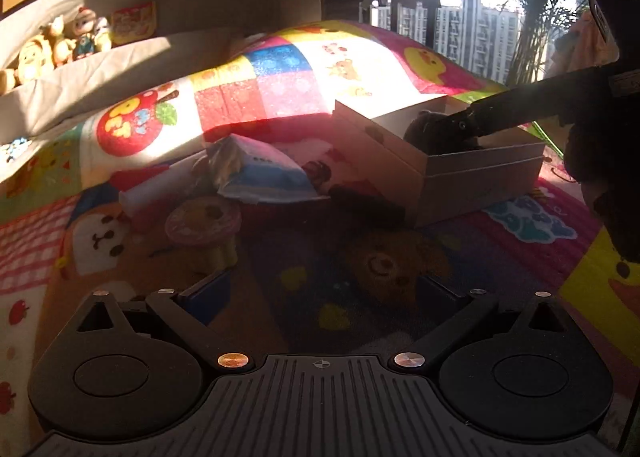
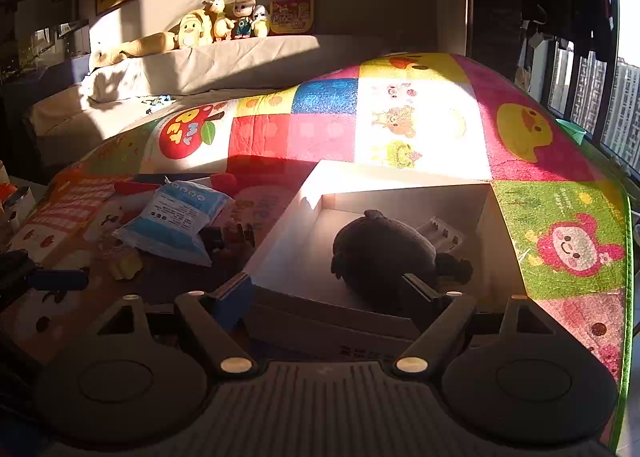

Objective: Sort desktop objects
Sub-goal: 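Release the plush toy into the box with the left gripper while the right gripper drops the corn in, then grasp the blue-white packet on the mat with the right gripper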

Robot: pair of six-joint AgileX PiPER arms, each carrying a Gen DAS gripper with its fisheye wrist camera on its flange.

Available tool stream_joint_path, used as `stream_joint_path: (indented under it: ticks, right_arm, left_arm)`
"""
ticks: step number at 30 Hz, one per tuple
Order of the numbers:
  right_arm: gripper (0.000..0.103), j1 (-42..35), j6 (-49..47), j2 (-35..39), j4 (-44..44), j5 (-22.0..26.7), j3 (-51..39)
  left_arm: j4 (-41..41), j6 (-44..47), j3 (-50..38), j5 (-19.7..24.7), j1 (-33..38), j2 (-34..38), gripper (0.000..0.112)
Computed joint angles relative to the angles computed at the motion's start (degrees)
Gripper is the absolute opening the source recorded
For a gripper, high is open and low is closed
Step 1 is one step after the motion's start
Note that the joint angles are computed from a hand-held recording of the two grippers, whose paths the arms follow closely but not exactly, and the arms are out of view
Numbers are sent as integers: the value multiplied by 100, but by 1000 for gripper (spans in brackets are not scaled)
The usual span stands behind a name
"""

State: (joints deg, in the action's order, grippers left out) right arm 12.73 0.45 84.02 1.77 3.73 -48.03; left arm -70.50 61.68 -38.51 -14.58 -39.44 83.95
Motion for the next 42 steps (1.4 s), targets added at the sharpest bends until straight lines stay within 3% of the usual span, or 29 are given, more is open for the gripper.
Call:
stream_joint_path:
  ticks: [3, 7, 11, 15, 17, 23, 25, 29, 31, 36, 38, 40, 42]
  right_arm:
    - [86, 16, -1290, 648, 1456, 452, -818]
    - [86, -95, -1508, 1256, 2228, 1526, -1565]
    - [88, 173, -1054, 924, 1715, 1322, -1137]
    - [89, 288, -1889, 485, 2616, 2031, -984]
    - [93, 548, -1507, 268, 2282, 2323, -984]
    - [93, 1469, 1496, 146, -1093, 1526, -1053]
    - [93, 1596, 2206, 430, -1723, 1499, -1407]
    - [93, 1575, 1819, 1356, -887, 1606, -2411]
    - [93, 1598, 1962, 1892, -867, 1733, -2957]
    - [92, 1715, 3013, 3140, -1797, 2389, -4347]
    - [82, 1673, 2824, 3434, -1533, 2655, -4698]
    - [70, 1700, 2793, 3280, -1678, 2568, -4460]
    - [61, 1631, 2190, 2944, -1073, 2513, -4075]
  left_arm:
    - [143, -134, 301, -326, 16, -209, 102]
    - [425, -444, 613, -339, 271, -556, 102]
    - [994, -1030, 740, -275, 561, -648, 103]
    - [1944, -1999, 854, -288, 716, -665, 103]
    - [2227, -2239, 848, -296, 756, -613, 103]
    - [2519, -2524, 872, -563, 723, -402, 103]
    - [2748, -2786, 903, -540, 778, -419, 103]
    - [3076, -3173, 939, -489, 860, -436, 103]
    - [3196, -3277, 967, -514, 860, -445, 103]
    - [3197, -3327, 1035, -658, 809, -458, 103]
    - [3317, -3495, 1052, -641, 859, -473, 103]
    - [3569, -3783, 1062, -588, 944, -481, 103]
    - [3580, -3831, 1050, -556, 970, -477, 103]
